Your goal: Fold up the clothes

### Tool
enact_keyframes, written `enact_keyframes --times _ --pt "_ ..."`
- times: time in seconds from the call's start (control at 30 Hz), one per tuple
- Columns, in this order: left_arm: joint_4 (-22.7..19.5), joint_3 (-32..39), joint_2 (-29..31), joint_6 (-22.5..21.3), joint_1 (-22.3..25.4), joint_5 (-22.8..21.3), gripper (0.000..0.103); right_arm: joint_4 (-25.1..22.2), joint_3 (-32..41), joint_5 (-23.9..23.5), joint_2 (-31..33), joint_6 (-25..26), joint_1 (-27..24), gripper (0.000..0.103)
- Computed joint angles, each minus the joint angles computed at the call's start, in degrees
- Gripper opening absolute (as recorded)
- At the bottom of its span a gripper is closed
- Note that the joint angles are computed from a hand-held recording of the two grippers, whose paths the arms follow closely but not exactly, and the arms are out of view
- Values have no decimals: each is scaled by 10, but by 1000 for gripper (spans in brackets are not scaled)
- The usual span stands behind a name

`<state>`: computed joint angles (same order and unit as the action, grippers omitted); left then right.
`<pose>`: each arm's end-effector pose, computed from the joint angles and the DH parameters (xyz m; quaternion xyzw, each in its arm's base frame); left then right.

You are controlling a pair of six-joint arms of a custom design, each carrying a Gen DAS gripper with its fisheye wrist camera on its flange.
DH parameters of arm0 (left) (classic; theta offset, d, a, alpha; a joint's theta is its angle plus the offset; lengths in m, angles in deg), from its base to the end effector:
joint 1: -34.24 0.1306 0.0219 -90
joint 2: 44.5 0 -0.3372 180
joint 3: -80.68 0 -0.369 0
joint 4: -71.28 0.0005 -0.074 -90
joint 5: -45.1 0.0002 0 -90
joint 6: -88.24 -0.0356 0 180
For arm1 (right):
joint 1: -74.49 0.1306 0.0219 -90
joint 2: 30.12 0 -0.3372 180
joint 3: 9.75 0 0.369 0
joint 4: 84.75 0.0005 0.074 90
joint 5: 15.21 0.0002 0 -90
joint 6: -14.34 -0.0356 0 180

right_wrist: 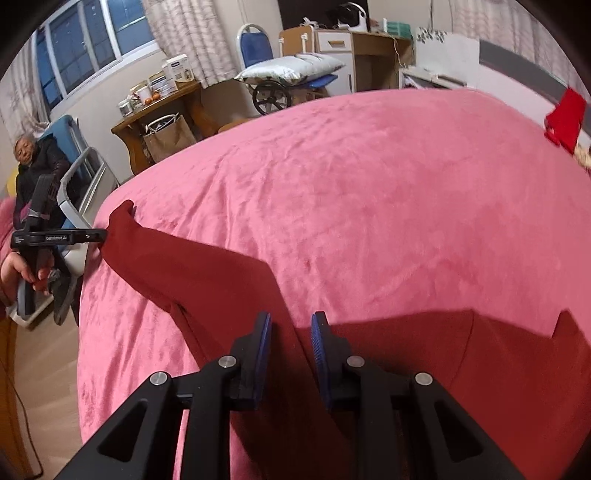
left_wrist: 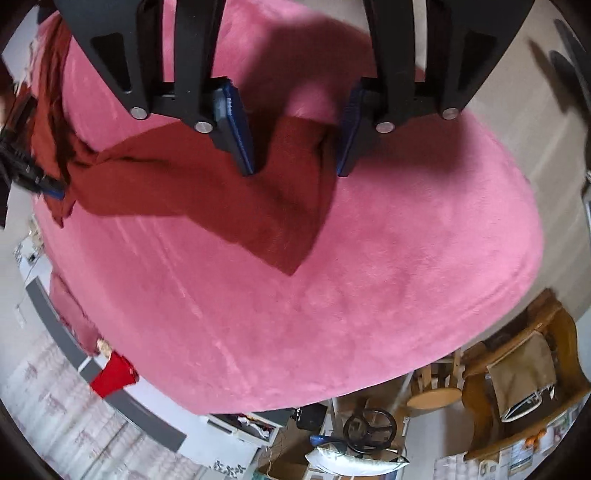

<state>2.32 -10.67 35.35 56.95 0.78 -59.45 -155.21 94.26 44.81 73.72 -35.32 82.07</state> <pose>0.3225 -0.2030 0.4248 -0.2413 0.9282 -0.0991 0.2653 0.5000 0.0840 0.3603 -0.4269 0.8517 0.1979 0.2305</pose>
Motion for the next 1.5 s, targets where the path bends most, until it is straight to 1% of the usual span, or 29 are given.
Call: enact_keyframes --times 0.03,0.07,0.1,0.13,0.17,0.27,0.33,0.47,0.53,0.6,0.67,0.73,0.77,0.8,0.83,0.9,0.93,0.97,1.0,1.03,1.07,1.17,1.23,1.27,1.3,1.33,1.37,1.43,1.5 --pt "-11 5 9 6 -1 -10 52 -2 -1 3 0 -1 -3 22" --pt "-27 13 20 15 -4 -21 47 -3 -2 5 -1 -3 -7 22" --pt "-41 23 32 29 -9 -38 29 -2 -1 5 -1 -8 -14 22" --pt "-47 22 29 44 -14 -50 15 1 2 5 -1 -15 -24 22" --pt "-40 12 15 57 -18 -52 6 4 5 6 -1 -22 -34 22" --pt "-29 -15 -30 106 -48 -103 6 10 21 16 4 -35 -67 22" --pt "-45 -36 -64 141 -60 -129 6 4 39 16 17 -40 -87 22" --pt "-53 -77 -101 175 -67 -109 7 -30 72 -8 53 -58 -105 22" --pt "-57 -81 -96 180 -75 -104 7 -47 78 -18 60 -57 -99 22" --pt "-61 -79 -83 183 -85 -102 8 -54 75 -27 58 -42 -86 22" --pt "-62 -82 -78 194 -96 -105 8 -55 64 -31 51 -7 -63 24" --pt "-52 -99 -91 228 -107 -123 8 -67 60 -14 55 43 -31 25" --pt "-47 -108 -97 245 -110 -127 8 -49 50 20 54 57 -15 24" --pt "-44 -113 -98 256 -112 -130 8 -16 35 76 51 66 4 13" --pt "-42 -115 -95 262 -114 -132 8 13 27 112 52 64 17 1" --pt "-38 -118 -93 275 -118 -136 8 59 37 107 59 6 13 1" --pt "-36 -120 -95 283 -122 -140 8 90 40 112 58 -54 5 9" --pt "-29 -126 -99 295 -126 -144 9 103 49 105 61 -105 -6 16" --pt "-18 -135 -105 308 -131 -148 10 87 66 71 68 -140 -25 23" --pt "-2 -148 -115 324 -134 -151 11 62 85 34 77 -159 -42 22" --pt "13 -162 -125 339 -137 -157 11 29 97 4 80 -136 -58 22" --pt "46 -192 -150 382 -149 -185 11 7 65 12 43 -46 -98 23" --pt "61 -200 -149 405 -151 -197 11 -40 57 -12 37 -6 -126 25" --pt "62 -199 -146 415 -150 -200 11 -71 56 -15 39 11 -137 25" --pt "59 -196 -142 425 -150 -199 12 -95 51 13 43 22 -142 25" --pt "50 -192 -139 441 -150 -195 14 -99 43 40 42 25 -145 25" --pt "41 -188 -140 464 -150 -190 18 -96 31 35 33 28 -154 25" --pt "32 -186 -149 504 -150 -183 24 -101 13 -14 16 40 -186 25" --pt "-2 -175 -153 558 -157 -192 37 -126 17 -44 12 50 -222 25"
